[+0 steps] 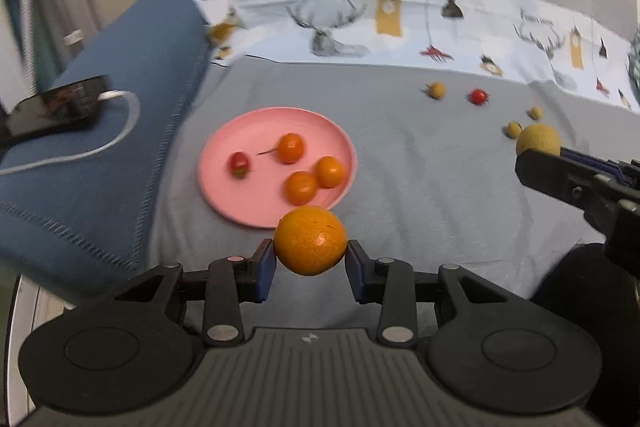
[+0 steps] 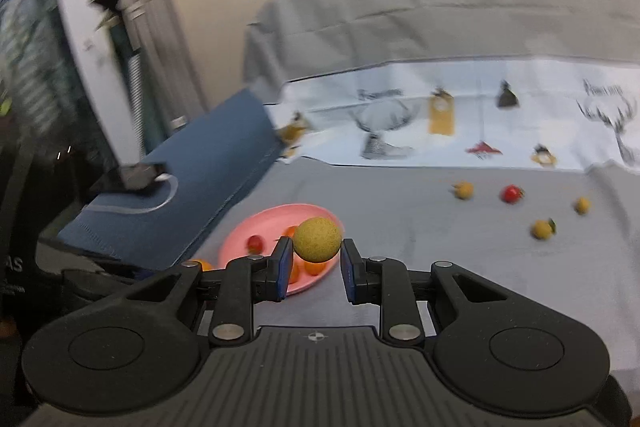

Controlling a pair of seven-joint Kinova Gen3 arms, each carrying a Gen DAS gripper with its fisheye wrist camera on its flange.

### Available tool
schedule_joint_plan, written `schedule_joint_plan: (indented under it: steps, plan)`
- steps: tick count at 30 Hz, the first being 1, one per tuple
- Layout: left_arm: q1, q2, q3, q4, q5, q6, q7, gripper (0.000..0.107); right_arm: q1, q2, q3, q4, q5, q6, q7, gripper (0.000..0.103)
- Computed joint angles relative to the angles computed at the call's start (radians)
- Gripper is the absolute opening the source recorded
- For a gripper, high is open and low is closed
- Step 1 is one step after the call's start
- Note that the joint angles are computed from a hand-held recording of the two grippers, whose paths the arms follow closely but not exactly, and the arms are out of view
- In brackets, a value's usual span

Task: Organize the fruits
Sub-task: 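Carry the orange fruit in the left tool and yellow fruit in the right tool toward the pink plate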

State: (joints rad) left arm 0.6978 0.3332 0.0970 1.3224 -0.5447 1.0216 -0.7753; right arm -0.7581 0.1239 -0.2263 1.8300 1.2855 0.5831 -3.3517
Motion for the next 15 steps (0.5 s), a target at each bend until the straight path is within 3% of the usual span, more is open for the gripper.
schedule_joint_plan:
  steps: [8, 15]
  plan:
    - [-0.012, -0.150, 0.030, 0.181, -0.099, -0.067, 0.153, 0.042, -0.110, 0.020, -0.044, -0.076, -0.057, 0.179, 0.098, 0.027]
    - [-0.055, -0.201, 0.081, 0.242, -0.125, -0.100, 0.208, 0.042, -0.152, 0.039, -0.037, -0.107, -0.062, 0.237, 0.139, 0.027]
